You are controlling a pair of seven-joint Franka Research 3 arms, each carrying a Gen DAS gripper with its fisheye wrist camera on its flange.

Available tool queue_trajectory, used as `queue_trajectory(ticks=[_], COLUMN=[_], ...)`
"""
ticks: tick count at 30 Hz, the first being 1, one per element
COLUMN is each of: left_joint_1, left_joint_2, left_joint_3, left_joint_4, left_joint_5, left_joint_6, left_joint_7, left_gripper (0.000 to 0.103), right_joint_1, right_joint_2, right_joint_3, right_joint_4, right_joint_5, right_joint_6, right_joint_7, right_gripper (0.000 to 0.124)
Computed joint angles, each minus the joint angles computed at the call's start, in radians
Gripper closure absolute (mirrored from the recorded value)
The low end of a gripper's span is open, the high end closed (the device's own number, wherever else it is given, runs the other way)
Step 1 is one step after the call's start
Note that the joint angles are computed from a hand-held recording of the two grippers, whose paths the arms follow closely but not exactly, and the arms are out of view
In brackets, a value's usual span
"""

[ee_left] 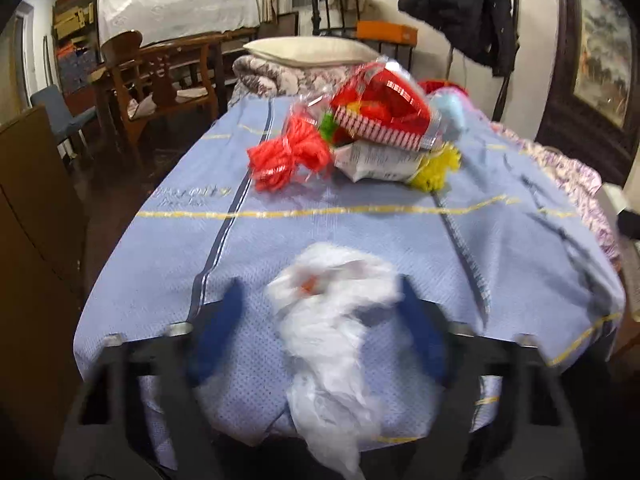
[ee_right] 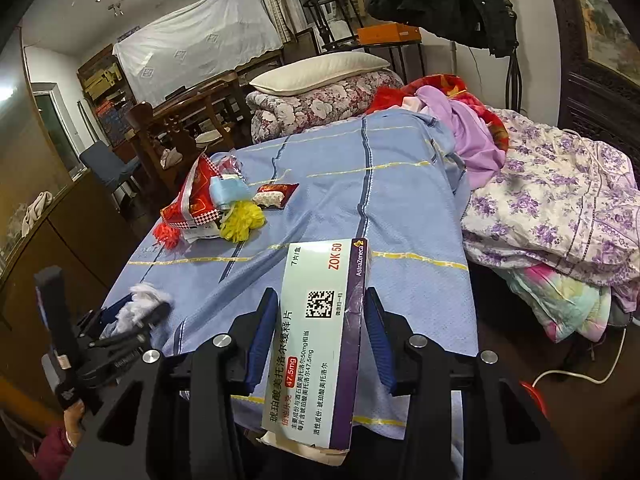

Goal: Collect trash
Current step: 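Carry box and tissue to the red wastebasket and open both tools over it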

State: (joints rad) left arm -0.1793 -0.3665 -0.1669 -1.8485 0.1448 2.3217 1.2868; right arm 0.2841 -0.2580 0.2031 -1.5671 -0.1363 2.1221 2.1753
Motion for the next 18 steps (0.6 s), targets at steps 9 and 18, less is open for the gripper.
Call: queue_trajectory(ticks=[9,18], left_joint_1=[-0.055,-0.151], left_joint_2=[-0.040,0.015], left_joint_3=[0.019,-0.008], left_joint_4=[0.027,0.163], left_joint_5=[-0.072,-0.216], left_joint_6=[0.009,-0.054], left_joint_7=[0.102,0.232], left_gripper=[0.080,0.080], right_joint_1=[-0.019,-0.116], right_joint_2=[-0.056,-0.300], right_joint_3=[0.001,-0.024], right_joint_4=[-0.029,-0.202], right_joint_5=[-0.032,0.013], right_joint_6=[-0.003,-0.024], right_joint_7=[-0.006,0.005], right_gripper=[0.080,0.080])
